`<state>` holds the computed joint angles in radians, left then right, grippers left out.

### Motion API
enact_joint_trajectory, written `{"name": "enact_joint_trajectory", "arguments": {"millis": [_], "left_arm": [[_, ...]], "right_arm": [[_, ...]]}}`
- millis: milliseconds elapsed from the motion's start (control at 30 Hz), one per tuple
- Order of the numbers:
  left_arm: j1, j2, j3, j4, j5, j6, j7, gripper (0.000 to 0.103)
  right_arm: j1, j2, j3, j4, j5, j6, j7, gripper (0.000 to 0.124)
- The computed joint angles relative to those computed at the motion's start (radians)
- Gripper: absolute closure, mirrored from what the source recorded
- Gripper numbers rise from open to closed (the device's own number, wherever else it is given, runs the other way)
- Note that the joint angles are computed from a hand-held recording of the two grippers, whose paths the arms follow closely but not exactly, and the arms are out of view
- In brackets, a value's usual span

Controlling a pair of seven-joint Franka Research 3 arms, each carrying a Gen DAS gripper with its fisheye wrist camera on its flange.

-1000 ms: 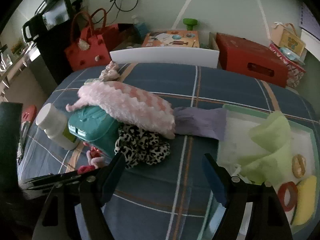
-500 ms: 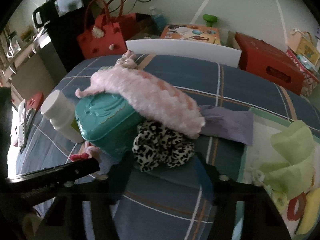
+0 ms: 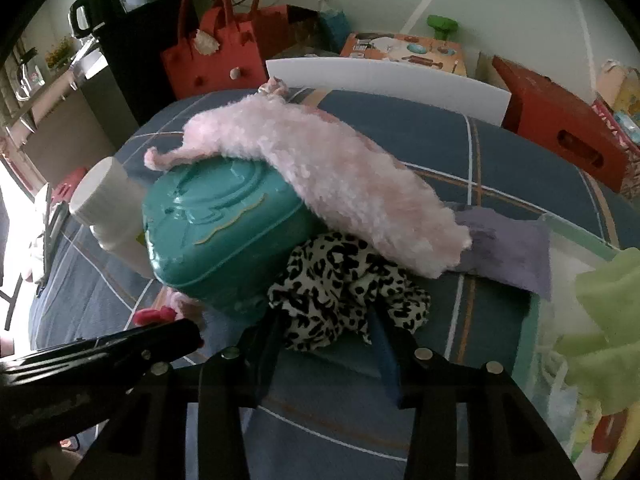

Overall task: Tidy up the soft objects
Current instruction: 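Grasp the leopard-print scrunchie with the right tool while the left tool holds the red toy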

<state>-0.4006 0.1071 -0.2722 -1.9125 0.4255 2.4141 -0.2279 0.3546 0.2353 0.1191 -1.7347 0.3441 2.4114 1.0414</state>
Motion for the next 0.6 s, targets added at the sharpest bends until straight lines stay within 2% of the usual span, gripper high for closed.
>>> {"name": "enact_joint_trajectory", "arguments": {"millis": [167, 433, 600], "left_arm": [[0.001, -0.007, 0.000, -0.015, -0.007, 0.015, -0.008, 0.075], [0.005, -0.016, -0.001, -0.027, -0.014, 0.030, -0.005, 0.075], [0.007, -0.025, -0.002, -0.037, -0.009, 0.038, -0.006, 0.075]], "right_arm": [[0.002, 0.007, 0.000, 0.005, -0.002, -0.005, 0.004, 0.079], [-0.007, -0.012, 0.008, -0.011, 0.040, -0.004, -0.032, 0.101], [-0.021, -0.037, 0.005, -0.027, 0.089, -0.003, -0.052, 0.106]]}}
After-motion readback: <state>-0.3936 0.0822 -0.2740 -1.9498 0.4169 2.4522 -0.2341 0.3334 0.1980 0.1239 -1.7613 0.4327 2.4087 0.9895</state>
